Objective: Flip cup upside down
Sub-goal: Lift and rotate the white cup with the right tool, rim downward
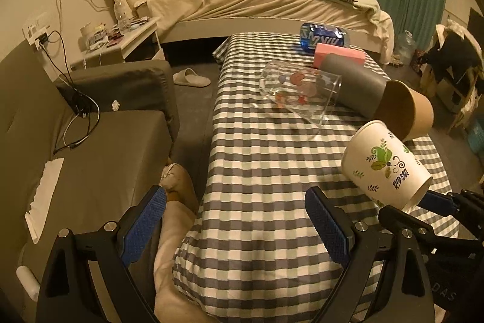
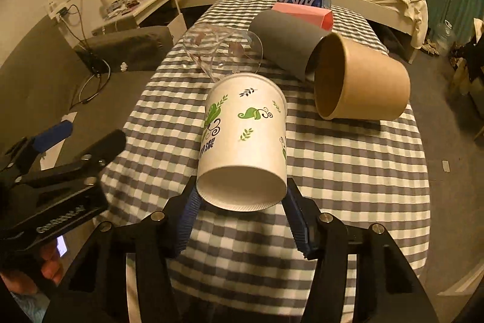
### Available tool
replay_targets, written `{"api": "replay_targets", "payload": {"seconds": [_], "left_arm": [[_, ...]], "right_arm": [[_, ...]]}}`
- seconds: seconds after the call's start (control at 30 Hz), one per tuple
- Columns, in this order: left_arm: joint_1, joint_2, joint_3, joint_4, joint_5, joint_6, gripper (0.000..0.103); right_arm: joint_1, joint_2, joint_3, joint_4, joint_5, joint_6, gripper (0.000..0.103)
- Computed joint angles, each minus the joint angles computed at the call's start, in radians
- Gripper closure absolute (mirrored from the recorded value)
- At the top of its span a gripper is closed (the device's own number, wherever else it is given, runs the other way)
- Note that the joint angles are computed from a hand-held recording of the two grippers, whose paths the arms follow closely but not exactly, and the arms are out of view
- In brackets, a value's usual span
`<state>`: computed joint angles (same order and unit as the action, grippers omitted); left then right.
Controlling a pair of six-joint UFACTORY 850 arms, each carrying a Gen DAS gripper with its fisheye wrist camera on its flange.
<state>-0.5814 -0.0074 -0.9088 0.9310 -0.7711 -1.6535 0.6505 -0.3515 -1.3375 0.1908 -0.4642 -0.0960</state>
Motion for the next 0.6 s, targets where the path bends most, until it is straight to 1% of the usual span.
{"api": "replay_targets", "payload": {"seconds": [0.13,0.27,0.37,0.43,0.5,0.6], "left_arm": [[-0.009,0.006,-0.002,0.002,-0.008,-0.007,0.007],[-0.012,0.013,-0.002,0.010,-0.017,-0.021,0.007],[-0.010,0.020,0.000,0.016,-0.013,-0.029,0.007],[-0.009,0.023,0.003,0.021,-0.010,-0.037,0.007],[-0.006,0.024,0.006,0.020,-0.001,-0.042,0.007],[0.000,0.026,0.015,0.015,0.013,-0.046,0.007]], "right_arm": [[0.002,0.024,0.012,-0.026,-0.004,0.006,0.050],[0.016,0.019,-0.017,-0.143,-0.054,0.108,0.050],[0.026,0.003,-0.060,-0.221,-0.149,0.170,0.050],[0.031,-0.010,-0.092,-0.269,-0.230,0.196,0.050],[0.027,-0.022,-0.116,-0.272,-0.283,0.197,0.049],[0.020,-0.038,-0.137,-0.262,-0.330,0.196,0.049]]}}
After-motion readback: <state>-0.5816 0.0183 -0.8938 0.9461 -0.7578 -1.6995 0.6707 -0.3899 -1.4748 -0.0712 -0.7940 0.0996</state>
